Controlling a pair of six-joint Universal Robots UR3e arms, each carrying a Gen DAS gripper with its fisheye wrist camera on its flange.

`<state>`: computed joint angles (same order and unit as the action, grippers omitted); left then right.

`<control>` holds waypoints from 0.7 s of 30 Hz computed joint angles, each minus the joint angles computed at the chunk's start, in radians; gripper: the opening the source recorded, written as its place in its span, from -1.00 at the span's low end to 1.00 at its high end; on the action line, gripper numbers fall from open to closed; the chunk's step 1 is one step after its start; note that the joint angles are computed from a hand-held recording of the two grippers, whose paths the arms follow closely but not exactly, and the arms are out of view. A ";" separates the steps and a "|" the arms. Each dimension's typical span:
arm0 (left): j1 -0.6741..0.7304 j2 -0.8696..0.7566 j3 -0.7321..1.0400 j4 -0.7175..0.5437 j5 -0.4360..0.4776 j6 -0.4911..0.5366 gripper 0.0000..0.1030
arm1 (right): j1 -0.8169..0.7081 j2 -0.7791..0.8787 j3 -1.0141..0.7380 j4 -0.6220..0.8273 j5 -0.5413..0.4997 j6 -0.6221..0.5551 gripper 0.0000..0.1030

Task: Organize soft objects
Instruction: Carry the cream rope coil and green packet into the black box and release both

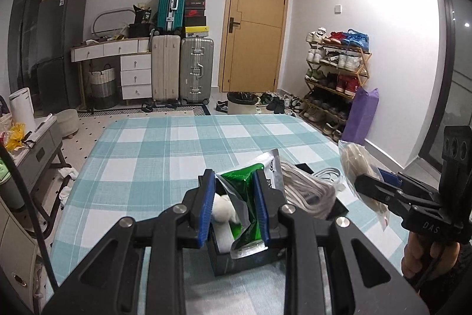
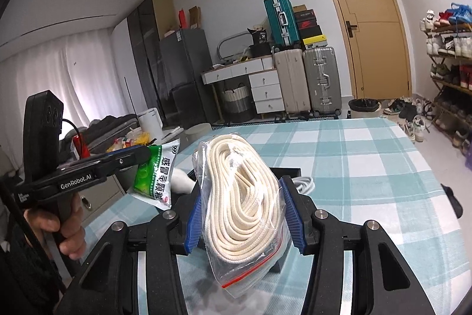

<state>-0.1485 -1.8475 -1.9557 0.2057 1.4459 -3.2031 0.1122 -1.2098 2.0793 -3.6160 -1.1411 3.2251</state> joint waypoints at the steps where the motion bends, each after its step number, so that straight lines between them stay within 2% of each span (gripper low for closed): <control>1: -0.002 -0.013 0.011 0.001 0.005 0.000 -0.53 | 0.004 0.013 -0.020 0.005 -0.007 0.008 -0.05; 9: -0.038 -0.118 0.109 -0.009 0.055 0.013 -0.53 | 0.028 0.103 -0.166 0.073 -0.014 0.056 -0.05; 21: -0.058 -0.194 0.170 -0.011 0.090 0.038 -0.53 | 0.078 0.218 -0.333 0.188 -0.029 0.041 -0.06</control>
